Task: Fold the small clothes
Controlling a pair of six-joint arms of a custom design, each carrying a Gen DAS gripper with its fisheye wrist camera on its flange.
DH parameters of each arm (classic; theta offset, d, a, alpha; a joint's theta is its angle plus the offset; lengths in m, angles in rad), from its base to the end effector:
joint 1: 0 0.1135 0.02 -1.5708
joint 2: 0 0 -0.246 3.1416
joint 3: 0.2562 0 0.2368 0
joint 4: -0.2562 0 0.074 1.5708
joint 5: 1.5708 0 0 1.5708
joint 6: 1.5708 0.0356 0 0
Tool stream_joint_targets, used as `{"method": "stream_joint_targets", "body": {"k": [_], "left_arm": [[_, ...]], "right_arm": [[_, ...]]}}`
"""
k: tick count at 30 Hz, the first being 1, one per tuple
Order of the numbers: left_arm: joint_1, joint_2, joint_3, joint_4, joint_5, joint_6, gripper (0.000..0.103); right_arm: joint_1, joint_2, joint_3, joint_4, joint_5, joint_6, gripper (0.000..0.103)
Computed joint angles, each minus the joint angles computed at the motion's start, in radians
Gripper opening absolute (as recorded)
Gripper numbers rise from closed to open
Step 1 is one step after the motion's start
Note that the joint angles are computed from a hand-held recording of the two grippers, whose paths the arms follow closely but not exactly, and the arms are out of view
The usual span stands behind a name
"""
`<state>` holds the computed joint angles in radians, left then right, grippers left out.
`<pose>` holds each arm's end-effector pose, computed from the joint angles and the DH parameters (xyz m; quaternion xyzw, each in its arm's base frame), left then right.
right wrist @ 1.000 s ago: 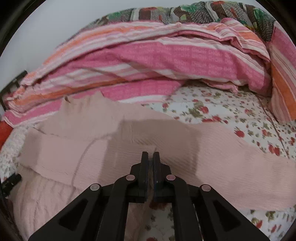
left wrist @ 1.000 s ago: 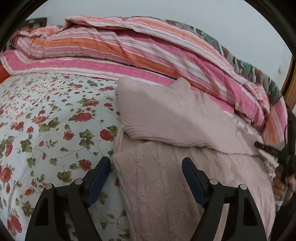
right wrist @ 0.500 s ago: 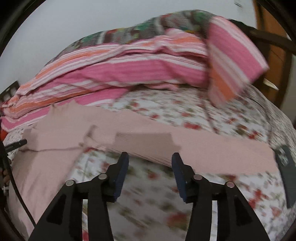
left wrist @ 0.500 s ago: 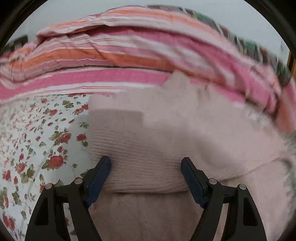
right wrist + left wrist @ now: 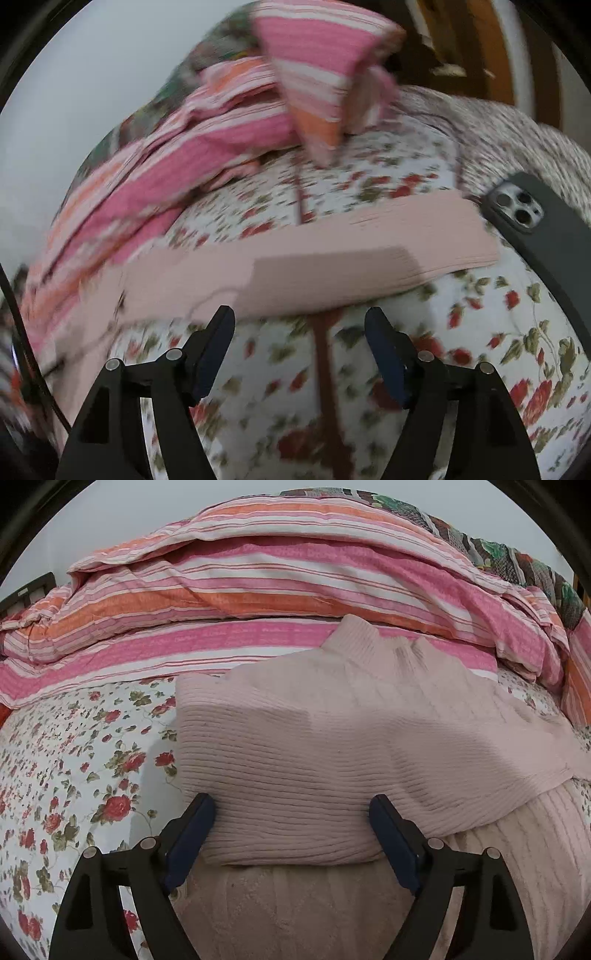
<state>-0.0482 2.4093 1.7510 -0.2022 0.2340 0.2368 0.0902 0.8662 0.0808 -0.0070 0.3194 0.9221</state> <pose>0.4907 -0.0319 0.1029 0.1724 0.9160 -0.0764 0.3541 0.1412 0.0015 0.1046 0.4243 0.8112 0.0529 0.3990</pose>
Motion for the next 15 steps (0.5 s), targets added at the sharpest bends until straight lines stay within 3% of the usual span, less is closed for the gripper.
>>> {"method": "stream_joint_targets", "body": {"k": [3, 5, 6, 7, 10, 15], "left_arm": [[-0.001, 0.015, 0.023, -0.011, -0.003, -0.003, 0.086], [-0.004, 0.025, 0.039, -0.017, -0.013, 0.001, 0.087], [-0.005, 0.025, 0.038, -0.016, -0.014, 0.002, 0.087], [-0.002, 0.027, 0.042, -0.019, -0.01, 0.002, 0.087], [0.004, 0.028, 0.045, -0.022, 0.002, 0.001, 0.087], [0.01, 0.032, 0.06, -0.042, 0.022, 0.0, 0.087]], "right_arm": [[-0.064, 0.014, -0.008, 0.047, -0.009, -0.004, 0.071], [-0.075, 0.096, 0.031, 0.056, 0.022, -0.012, 0.05], [-0.095, 0.139, 0.053, 0.057, 0.018, -0.023, 0.02], [-0.126, 0.157, 0.058, 0.073, -0.014, -0.041, 0.007], [-0.123, 0.128, 0.079, 0.031, 0.009, -0.034, 0.007], [0.128, 0.142, 0.317, -0.282, 0.3, 0.015, 0.006]]}}
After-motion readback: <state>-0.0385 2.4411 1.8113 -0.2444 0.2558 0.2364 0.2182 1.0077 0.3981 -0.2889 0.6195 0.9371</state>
